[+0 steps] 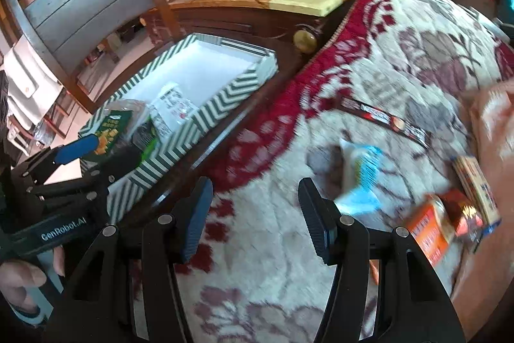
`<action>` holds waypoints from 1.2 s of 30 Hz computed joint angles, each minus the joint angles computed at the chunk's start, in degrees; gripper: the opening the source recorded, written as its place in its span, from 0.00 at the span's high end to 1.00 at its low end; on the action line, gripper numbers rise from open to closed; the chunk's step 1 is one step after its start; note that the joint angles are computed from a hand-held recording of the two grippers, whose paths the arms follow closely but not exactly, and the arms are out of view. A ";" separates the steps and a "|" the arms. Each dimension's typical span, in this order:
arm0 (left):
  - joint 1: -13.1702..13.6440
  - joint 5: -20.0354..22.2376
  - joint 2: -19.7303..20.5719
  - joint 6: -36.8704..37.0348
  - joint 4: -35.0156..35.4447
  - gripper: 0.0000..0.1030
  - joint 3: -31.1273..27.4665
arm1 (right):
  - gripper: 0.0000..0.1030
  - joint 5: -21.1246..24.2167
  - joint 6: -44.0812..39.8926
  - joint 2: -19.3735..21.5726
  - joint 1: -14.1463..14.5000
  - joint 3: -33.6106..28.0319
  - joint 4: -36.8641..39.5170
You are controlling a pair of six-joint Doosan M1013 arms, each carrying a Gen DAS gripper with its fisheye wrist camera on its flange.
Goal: Organize snacks
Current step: 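Open both tools to release the packets and move back to the blanket, then grasp the blue-and-white packet with the left tool while the right tool grasps the orange cracker pack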
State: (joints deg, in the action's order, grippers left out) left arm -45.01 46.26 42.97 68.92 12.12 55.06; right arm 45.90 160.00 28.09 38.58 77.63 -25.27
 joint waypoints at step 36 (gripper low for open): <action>-5.24 22.00 17.99 13.79 -13.81 0.15 -32.10 | 0.45 -4.22 20.09 -10.61 -1.20 19.92 -0.79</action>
